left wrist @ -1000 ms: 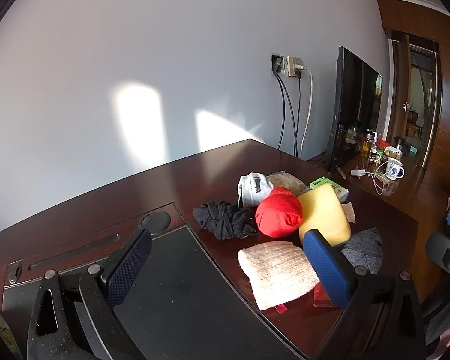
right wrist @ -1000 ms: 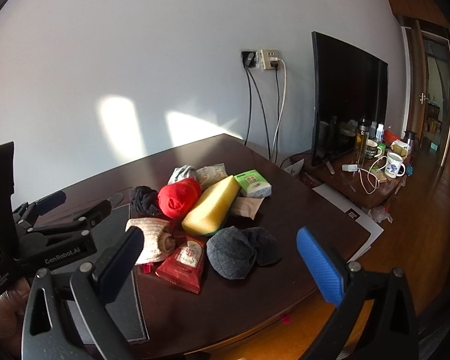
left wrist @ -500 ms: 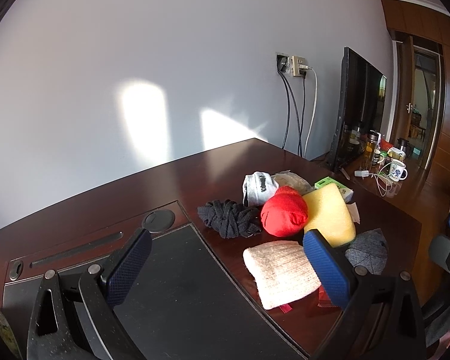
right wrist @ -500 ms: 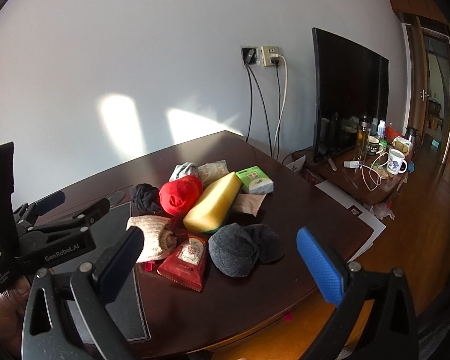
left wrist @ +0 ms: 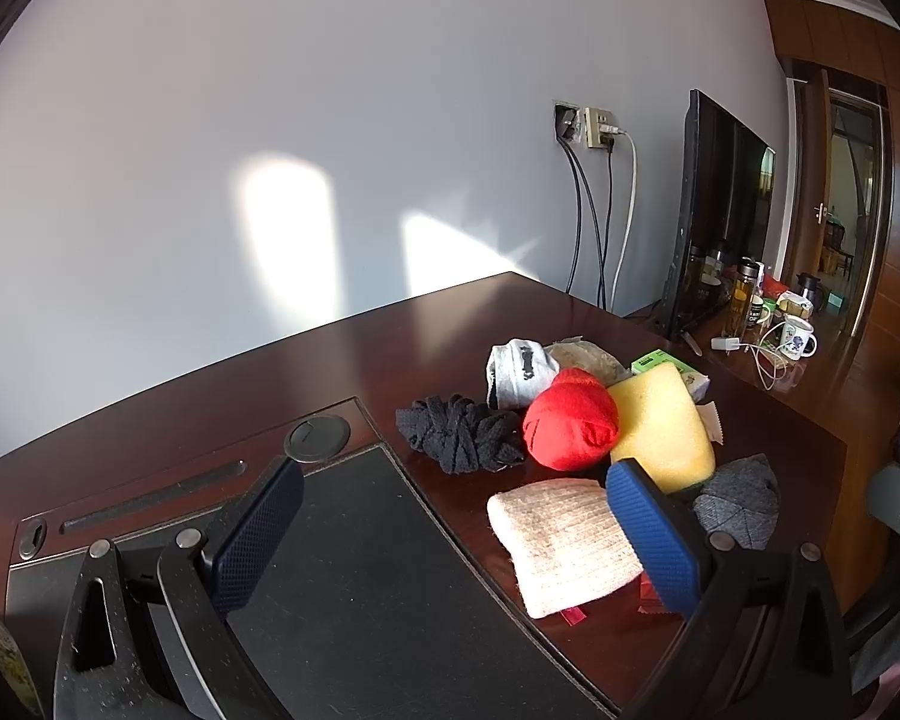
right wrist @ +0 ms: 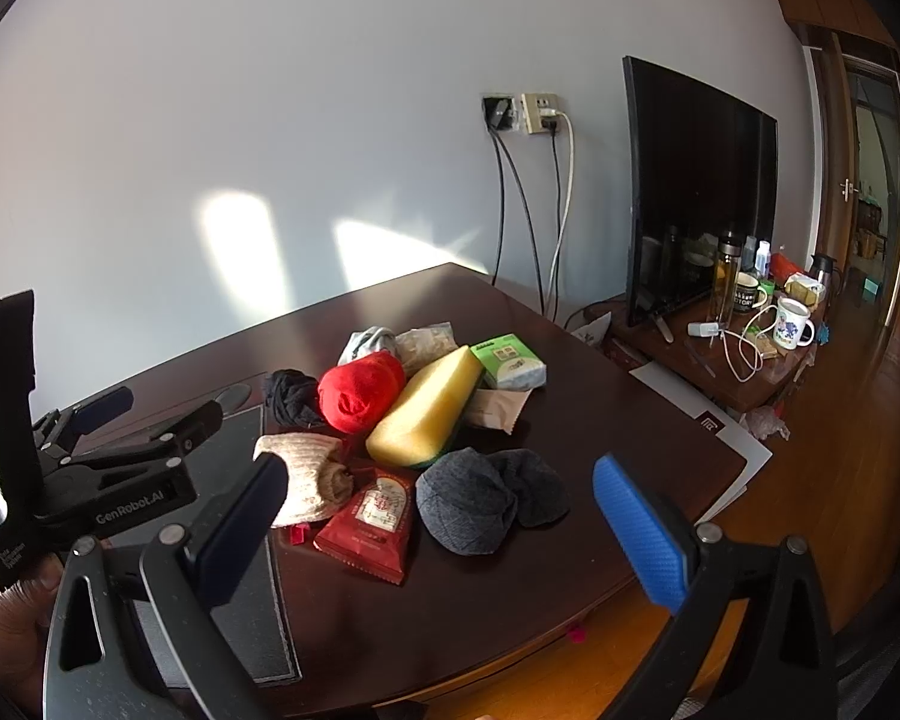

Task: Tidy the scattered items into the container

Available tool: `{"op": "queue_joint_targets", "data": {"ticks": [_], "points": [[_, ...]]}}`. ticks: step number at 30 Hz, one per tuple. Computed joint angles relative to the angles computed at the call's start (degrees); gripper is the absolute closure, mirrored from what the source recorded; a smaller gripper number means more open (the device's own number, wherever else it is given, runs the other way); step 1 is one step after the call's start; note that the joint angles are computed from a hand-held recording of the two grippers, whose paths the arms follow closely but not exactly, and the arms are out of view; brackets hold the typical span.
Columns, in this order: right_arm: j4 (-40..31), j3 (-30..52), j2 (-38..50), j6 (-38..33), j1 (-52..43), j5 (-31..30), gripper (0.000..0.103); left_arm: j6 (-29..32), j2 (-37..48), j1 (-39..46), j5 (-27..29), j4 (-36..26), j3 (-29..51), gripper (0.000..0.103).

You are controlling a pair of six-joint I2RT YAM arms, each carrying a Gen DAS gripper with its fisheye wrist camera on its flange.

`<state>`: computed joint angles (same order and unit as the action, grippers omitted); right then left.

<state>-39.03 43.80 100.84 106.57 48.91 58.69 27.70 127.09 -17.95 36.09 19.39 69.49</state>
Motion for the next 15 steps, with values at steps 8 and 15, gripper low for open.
{"op": "queue_joint_targets", "data": {"ticks": [8, 15], "points": [[0.66, -0.48, -0.55, -0.97, -0.19, 0.29, 0.0, -0.29, 0.4, -0.04, 0.03, -0.89, 1.05, 0.001], [1.78, -1.17, -1.19, -1.8, -0.46, 0.32, 0.0, -0.58, 0.58, -0.05, -0.03, -1.47, 1.75, 0.001]]}}
